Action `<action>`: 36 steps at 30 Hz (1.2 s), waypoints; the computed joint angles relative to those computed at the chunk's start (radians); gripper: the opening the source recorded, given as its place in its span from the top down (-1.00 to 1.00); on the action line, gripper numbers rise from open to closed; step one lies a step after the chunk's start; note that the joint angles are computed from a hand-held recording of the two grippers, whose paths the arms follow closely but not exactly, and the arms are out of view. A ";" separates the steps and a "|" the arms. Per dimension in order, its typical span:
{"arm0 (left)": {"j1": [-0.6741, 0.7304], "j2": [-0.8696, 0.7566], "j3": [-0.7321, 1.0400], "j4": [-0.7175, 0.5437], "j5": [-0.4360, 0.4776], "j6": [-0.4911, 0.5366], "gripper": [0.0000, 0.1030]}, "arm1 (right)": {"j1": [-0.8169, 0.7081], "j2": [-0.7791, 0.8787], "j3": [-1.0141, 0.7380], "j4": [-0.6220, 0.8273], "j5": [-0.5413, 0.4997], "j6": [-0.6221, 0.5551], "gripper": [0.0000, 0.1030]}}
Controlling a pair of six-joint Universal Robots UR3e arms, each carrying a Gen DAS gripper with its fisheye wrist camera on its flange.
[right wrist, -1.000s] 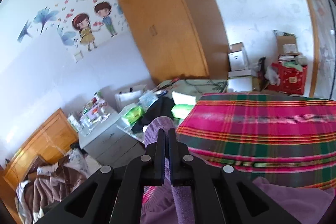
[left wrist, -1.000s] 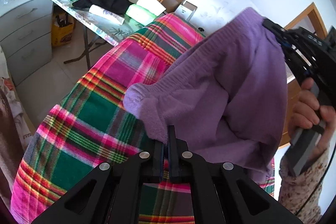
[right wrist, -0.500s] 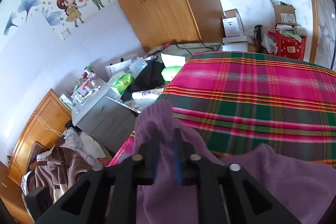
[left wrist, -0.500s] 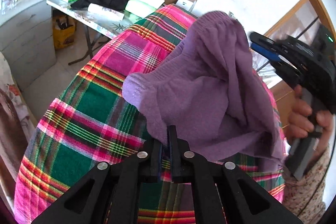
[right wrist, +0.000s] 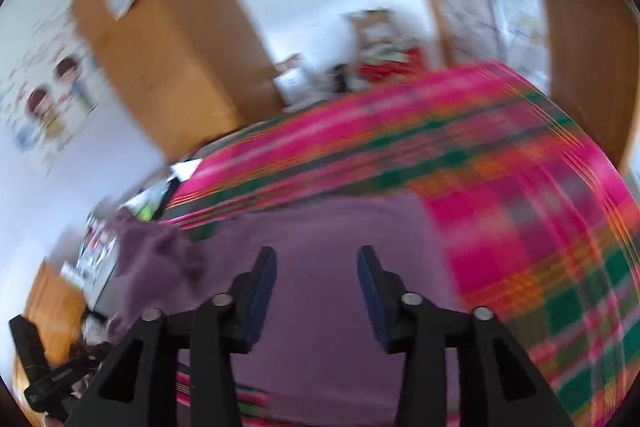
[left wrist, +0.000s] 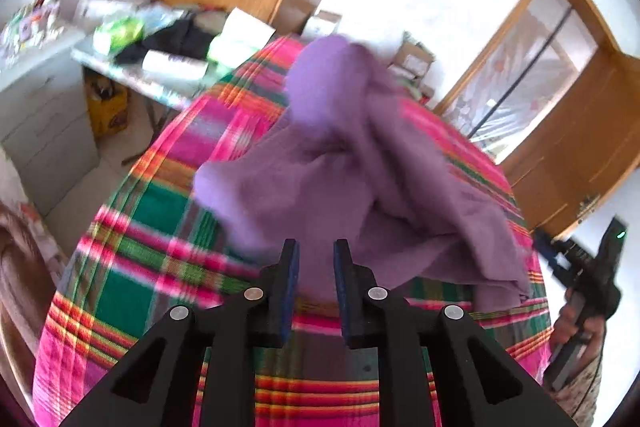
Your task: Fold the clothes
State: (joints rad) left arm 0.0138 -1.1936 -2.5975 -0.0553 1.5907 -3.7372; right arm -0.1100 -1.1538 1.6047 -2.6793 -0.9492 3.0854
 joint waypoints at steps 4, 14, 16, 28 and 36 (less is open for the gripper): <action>-0.113 -0.154 0.117 0.089 0.024 0.046 0.46 | -0.079 -0.013 0.092 -0.024 -0.006 0.015 0.07; -0.224 -0.529 0.512 0.040 -0.004 0.172 0.40 | -0.143 0.014 0.146 -0.017 0.065 0.000 -0.11; -0.230 -0.592 0.576 0.036 -0.023 0.195 0.40 | -0.146 0.017 0.153 -0.023 0.078 0.008 -0.12; -0.189 -0.799 0.805 -0.144 -0.100 0.163 0.40 | -0.114 0.066 0.112 0.010 0.139 0.019 0.28; -0.177 -0.803 0.761 -0.130 -0.107 0.153 0.40 | -0.088 -0.036 0.193 -0.120 0.144 0.025 0.60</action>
State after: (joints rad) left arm -0.1632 -1.9961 -1.8361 -0.1855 1.4841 -3.5845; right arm -0.1979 -1.1895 1.7974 -2.7991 -0.8054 3.1107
